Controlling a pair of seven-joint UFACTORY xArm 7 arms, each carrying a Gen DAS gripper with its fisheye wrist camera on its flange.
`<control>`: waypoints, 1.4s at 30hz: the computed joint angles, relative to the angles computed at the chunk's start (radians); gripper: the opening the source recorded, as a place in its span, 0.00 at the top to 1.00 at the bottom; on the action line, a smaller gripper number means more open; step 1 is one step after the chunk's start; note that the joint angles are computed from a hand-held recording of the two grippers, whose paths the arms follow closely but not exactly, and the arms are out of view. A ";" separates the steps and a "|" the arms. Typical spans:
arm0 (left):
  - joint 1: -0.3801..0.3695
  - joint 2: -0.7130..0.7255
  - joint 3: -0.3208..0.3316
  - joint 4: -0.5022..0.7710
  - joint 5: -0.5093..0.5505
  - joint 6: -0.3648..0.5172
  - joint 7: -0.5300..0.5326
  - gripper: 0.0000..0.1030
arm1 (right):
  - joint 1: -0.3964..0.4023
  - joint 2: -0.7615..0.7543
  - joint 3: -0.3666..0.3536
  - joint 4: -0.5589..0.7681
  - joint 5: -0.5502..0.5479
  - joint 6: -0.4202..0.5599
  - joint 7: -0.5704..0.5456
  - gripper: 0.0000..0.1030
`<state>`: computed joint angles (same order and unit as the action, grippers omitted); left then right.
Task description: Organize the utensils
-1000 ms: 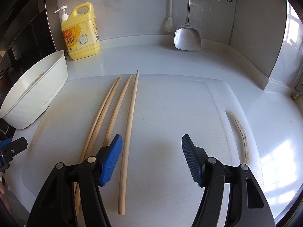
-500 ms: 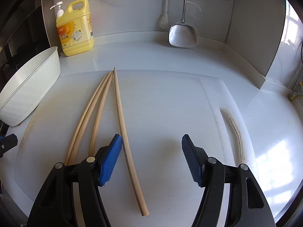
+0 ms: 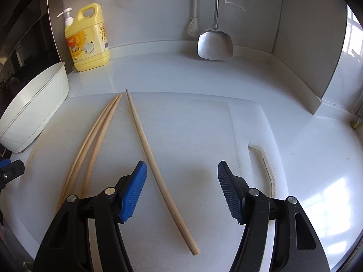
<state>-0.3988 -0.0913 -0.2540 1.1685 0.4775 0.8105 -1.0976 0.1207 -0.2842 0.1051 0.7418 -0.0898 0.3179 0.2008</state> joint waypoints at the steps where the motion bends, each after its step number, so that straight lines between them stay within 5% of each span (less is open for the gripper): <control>1: -0.002 0.014 -0.002 0.012 0.001 -0.009 0.003 0.07 | 0.008 0.009 -0.006 0.008 0.006 0.003 -0.017 0.39; 20: -0.098 0.170 0.040 0.140 -0.013 -0.012 0.093 0.07 | 0.079 0.029 -0.084 0.007 0.228 -0.022 -0.331 0.39; 42: -0.143 0.226 0.060 0.194 0.075 0.039 0.081 0.05 | 0.071 0.033 -0.078 0.008 0.265 -0.027 -0.380 0.39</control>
